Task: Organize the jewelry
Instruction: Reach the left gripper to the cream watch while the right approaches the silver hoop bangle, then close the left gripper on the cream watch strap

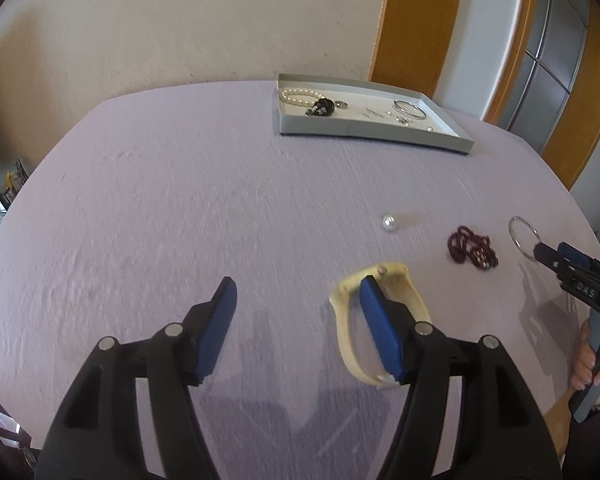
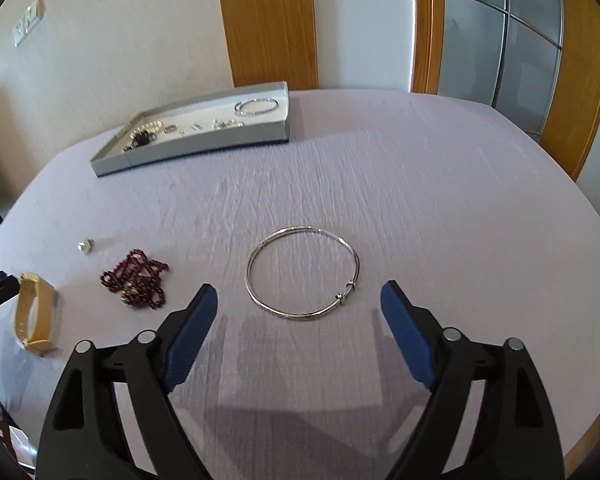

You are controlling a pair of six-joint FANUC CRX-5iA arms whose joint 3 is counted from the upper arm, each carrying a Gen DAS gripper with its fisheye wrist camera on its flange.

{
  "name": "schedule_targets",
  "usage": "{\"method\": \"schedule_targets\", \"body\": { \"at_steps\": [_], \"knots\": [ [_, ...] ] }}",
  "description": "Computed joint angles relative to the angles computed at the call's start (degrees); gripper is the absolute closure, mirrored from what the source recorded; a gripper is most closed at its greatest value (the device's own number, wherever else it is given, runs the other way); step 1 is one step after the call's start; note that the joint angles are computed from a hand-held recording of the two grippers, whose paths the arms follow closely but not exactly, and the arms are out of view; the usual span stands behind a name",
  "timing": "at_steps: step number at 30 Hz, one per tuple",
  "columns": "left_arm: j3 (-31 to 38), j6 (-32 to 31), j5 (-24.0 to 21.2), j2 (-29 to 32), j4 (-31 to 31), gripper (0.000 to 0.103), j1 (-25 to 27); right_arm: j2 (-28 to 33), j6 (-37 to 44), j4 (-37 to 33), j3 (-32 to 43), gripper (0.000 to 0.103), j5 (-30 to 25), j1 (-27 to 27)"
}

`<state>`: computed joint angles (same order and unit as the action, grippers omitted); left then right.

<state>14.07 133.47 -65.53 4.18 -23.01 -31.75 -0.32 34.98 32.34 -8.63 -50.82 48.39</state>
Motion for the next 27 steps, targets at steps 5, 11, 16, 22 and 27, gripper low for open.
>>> {"method": "schedule_targets", "body": {
  "at_steps": [5,11,16,22,27],
  "knots": [
    [-1.17,0.08,0.86,-0.61,0.5,0.039,-0.67,1.66,0.7,-0.59,2.01,0.013,-2.12,-0.14],
    [-0.69,0.01,0.31,0.04,0.12,0.038,-1.3,3.99,2.68,-2.24,5.05,0.012,-5.13,-0.42],
    [-0.13,-0.23,-0.16,1.37,0.6,0.038,-1.17,5.97,5.61,-5.44,8.17,0.011,-7.92,-1.02],
    [0.9,-0.69,-0.72,3.06,0.92,0.038,-0.96,7.15,6.77,-5.97,9.61,0.01,-8.31,-1.29],
    [1.74,-1.09,-0.9,3.93,0.77,0.038,-0.91,7.81,7.47,-6.34,10.56,0.01,-8.34,-1.43]
  ]
}}
